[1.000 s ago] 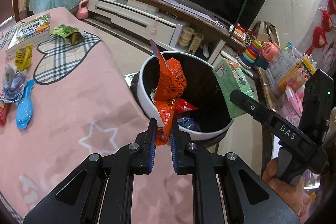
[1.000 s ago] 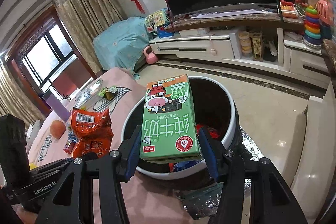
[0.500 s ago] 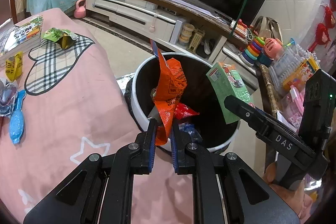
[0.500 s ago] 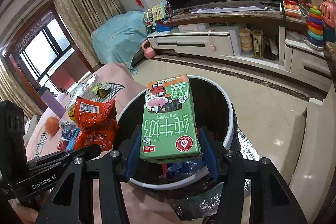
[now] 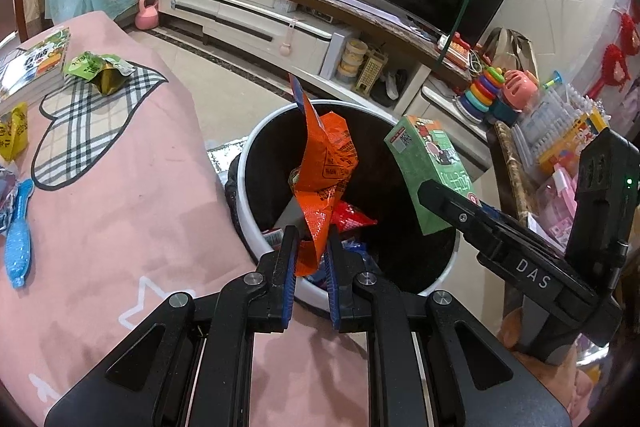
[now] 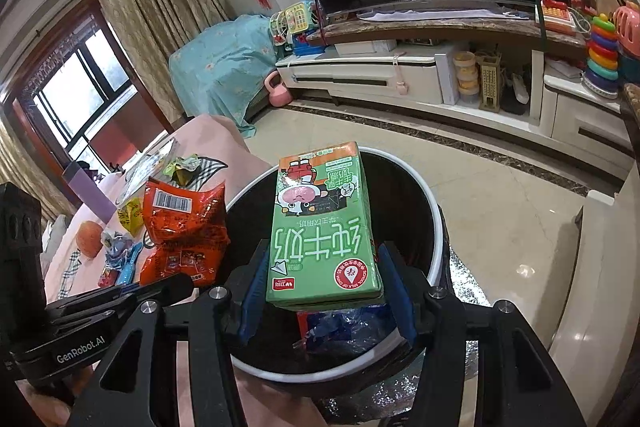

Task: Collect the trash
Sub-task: 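Carry the orange wrapper and green carton over the bin opening, then open both tools to drop the wrapper and carton into the bin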

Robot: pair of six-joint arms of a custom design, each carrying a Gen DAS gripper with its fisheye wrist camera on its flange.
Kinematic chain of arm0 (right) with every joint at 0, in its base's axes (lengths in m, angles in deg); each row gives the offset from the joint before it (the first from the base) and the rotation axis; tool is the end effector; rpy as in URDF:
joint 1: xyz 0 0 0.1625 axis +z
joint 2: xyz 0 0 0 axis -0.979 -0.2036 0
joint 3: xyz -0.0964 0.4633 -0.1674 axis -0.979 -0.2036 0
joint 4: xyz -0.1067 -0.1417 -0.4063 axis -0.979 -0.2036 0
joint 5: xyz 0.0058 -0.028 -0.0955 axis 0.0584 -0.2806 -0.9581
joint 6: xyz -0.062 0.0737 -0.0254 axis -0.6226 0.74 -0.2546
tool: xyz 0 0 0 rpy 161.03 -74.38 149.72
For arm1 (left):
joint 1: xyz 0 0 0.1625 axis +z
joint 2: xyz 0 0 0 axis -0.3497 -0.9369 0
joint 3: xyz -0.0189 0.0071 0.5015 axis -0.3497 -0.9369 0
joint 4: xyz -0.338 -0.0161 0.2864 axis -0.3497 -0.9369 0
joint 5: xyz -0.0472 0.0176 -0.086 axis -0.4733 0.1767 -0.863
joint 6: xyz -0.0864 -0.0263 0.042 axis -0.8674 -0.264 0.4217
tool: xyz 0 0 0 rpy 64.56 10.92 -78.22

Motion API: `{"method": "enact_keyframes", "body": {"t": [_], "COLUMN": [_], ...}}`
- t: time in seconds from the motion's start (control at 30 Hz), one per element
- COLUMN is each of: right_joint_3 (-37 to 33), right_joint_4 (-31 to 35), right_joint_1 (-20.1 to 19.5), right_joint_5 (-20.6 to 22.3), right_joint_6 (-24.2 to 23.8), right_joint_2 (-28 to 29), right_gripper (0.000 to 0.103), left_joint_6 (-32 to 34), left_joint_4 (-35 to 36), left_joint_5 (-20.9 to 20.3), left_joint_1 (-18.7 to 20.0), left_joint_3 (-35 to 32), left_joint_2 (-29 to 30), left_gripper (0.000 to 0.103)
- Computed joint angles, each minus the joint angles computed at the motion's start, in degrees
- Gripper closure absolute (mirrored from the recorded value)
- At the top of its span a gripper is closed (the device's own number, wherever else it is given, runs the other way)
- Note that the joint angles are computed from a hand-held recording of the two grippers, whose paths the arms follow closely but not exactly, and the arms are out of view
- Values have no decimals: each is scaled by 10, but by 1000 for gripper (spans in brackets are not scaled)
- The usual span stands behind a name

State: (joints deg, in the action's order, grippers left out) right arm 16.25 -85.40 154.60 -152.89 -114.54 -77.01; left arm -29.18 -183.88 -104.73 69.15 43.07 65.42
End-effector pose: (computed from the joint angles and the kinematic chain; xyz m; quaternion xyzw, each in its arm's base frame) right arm -0.0376 -0.7186 0.2720 0.1942 -0.9209 0.3040 0.1475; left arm -0.3475 -0.6978 -0.0774 0.0960 0.9215 -0.2973 0.2305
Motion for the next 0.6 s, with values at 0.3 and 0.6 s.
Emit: {"method": "enact_keyframes", "body": {"t": [0.3, 0.6], "right_joint_3": [-9, -2], "right_joint_4": [8, 18], "right_joint_1": [0, -1], "right_joint_5": [-7, 18], "right_joint_6": [1, 16], "right_joint_2": [6, -5], "right_gripper": [48, 31], "left_joint_6": [-6, -18], "left_joint_4": [9, -52], "left_joint_5": [-11, 4], "left_joint_1": [6, 1], "left_joint_3": [-9, 47], "left_joint_2": [2, -20], "left_gripper": [82, 58]}}
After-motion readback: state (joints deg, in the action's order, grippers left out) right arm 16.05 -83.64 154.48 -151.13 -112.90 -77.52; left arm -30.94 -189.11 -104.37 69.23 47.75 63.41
